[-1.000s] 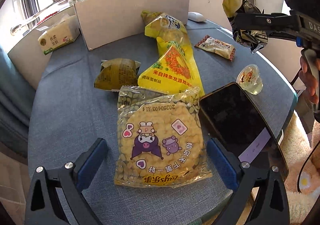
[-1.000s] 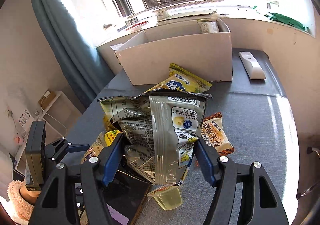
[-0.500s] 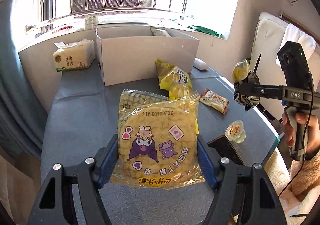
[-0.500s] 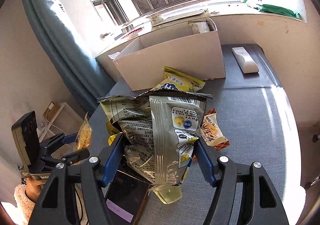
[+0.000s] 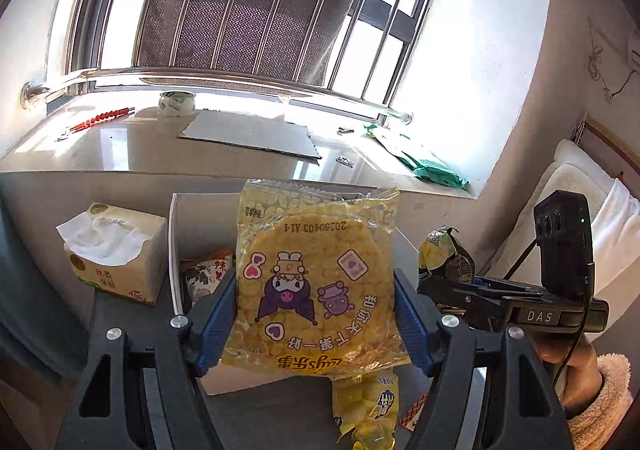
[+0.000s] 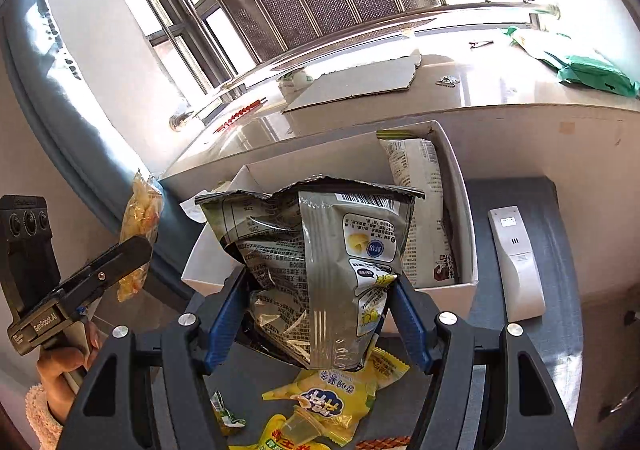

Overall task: Organize snacks
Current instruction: 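Lift both bags into the white box and release them, then withdraw both grippers from the box back over the remaining snacks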

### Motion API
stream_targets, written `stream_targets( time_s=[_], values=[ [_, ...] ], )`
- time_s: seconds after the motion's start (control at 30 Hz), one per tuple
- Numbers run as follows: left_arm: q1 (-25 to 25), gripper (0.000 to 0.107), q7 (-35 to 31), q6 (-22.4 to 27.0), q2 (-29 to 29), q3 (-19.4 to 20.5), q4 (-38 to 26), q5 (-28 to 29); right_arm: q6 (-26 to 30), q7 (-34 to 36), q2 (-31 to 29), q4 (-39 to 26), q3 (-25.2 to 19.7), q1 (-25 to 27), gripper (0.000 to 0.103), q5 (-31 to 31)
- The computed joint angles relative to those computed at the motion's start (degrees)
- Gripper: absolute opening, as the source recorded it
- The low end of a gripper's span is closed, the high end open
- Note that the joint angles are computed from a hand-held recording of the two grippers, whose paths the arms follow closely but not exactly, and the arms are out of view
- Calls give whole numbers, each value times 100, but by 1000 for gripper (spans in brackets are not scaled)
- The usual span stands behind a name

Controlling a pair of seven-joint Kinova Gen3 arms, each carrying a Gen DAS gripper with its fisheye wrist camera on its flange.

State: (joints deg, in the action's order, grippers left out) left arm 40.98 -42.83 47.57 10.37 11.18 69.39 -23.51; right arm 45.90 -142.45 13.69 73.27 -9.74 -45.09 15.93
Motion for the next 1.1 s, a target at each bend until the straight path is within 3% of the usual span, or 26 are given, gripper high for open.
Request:
stream_targets(
  time_s=[0.1, 0.17, 0.2, 0.23, 0.27, 0.3, 0.43, 0.63, 0.93, 1.1],
  values=[
    [-37, 76, -213, 233, 432, -70, -510, 107, 355, 302, 439, -665, 60, 175, 73, -239],
    [24, 78, -343, 652, 701, -163, -923, 136, 521, 505, 655, -1002, 119, 210, 76, -329],
    [117, 87, -401, 838, 790, -346, -1071, 267, 640, 476, 738, -1153, 204, 148, 80, -283],
    [120, 103, -393, 931, 833, -423, -1124, 369, 751, 438, 801, -1283, 279, 87, 95, -232],
    [96, 103, -296, 930, 812, -435, -1072, 403, 812, 457, 832, -1361, 310, 71, 103, -233],
    [1, 103, -223, 837, 737, -342, -938, 396, 796, 464, 803, -1344, 331, 49, 103, -208],
    [143, 103, 40, 790, 513, -431, -586, 165, 854, 15, 587, -1099, 572, -384, 103, 493],
    [330, 103, 339, 805, 12, -241, -77, -458, 551, -235, 15, -347, 277, -350, 103, 717],
    [742, 103, 1031, 899, -699, 638, 819, -1697, 546, -906, -987, 1138, -536, -676, 103, 1738],
    [1084, 103, 1938, 1213, -789, 1181, 1281, -2455, 994, -1754, -1303, 1804, -1147, -811, 103, 2261]
  ],
)
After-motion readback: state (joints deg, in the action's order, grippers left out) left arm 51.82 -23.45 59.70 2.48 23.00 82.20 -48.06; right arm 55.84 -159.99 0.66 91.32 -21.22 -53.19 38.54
